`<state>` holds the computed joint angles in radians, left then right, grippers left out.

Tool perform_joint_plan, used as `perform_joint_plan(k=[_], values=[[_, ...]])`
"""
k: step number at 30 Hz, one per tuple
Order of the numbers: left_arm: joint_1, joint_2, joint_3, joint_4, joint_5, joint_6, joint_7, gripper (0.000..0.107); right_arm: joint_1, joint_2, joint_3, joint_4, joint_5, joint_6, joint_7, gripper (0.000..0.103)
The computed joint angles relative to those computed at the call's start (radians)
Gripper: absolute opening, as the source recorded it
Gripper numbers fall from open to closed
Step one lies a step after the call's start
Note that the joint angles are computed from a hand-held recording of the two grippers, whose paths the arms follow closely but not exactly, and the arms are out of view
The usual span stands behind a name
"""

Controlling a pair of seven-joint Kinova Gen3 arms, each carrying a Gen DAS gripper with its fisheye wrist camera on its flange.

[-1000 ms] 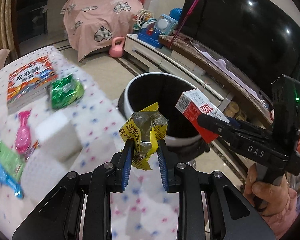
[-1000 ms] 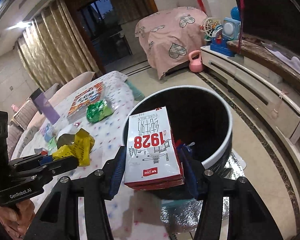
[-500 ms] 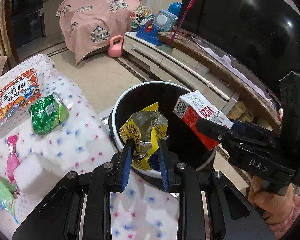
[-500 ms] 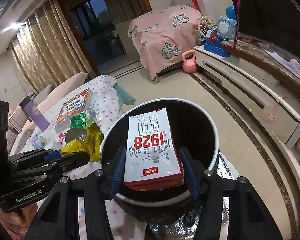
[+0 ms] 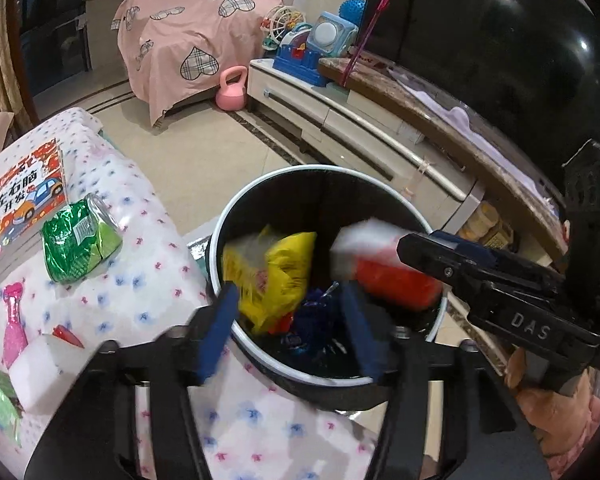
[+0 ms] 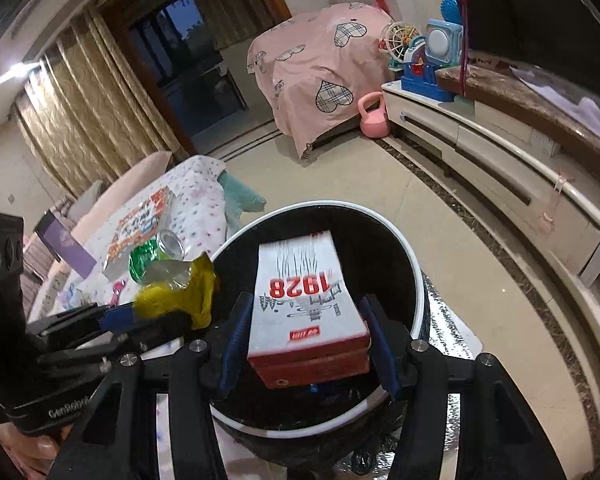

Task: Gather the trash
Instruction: 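Carry both items over the bin and open both tools to drop them, then move both open tools back over the table toward the remaining trash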

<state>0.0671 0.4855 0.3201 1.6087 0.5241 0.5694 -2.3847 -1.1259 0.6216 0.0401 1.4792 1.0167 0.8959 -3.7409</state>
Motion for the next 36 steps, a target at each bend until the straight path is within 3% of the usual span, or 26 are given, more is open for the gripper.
perform_joint_plan(k=[8,10,12,15,19,27,36], values=[[-0.095,-0.045,0.042,0.079,0.105,-0.002,-0.112,0.067,-0.036,-0.012,0.003,0.025,0.052,0.037,-0.108,0.058],[-0.139,-0.065,0.052,0.120,0.164,0.000,-0.170,0.068,-0.042,-0.010,-0.007,0.021,0.060,0.051,-0.117,0.063],[-0.163,-0.083,0.045,0.155,0.212,0.000,-0.220,0.068,-0.059,0.001,-0.013,0.006,0.069,0.075,-0.133,0.077],[-0.211,-0.117,0.028,0.222,0.287,0.002,-0.318,0.068,-0.091,0.037,-0.019,-0.044,0.072,0.129,-0.125,0.085],[-0.266,-0.150,-0.016,0.288,0.370,0.031,-0.426,0.068,-0.125,0.081,-0.018,-0.103,0.070,0.151,-0.127,0.087],[-0.335,-0.181,-0.159,0.346,0.459,0.115,-0.532,0.068,-0.171,0.165,-0.009,-0.222,0.072,0.126,-0.104,0.089],[-0.416,-0.176,-0.261,0.382,0.510,0.133,-0.607,0.068,-0.172,0.281,0.011,-0.442,-0.009,0.070,0.094,0.089]])
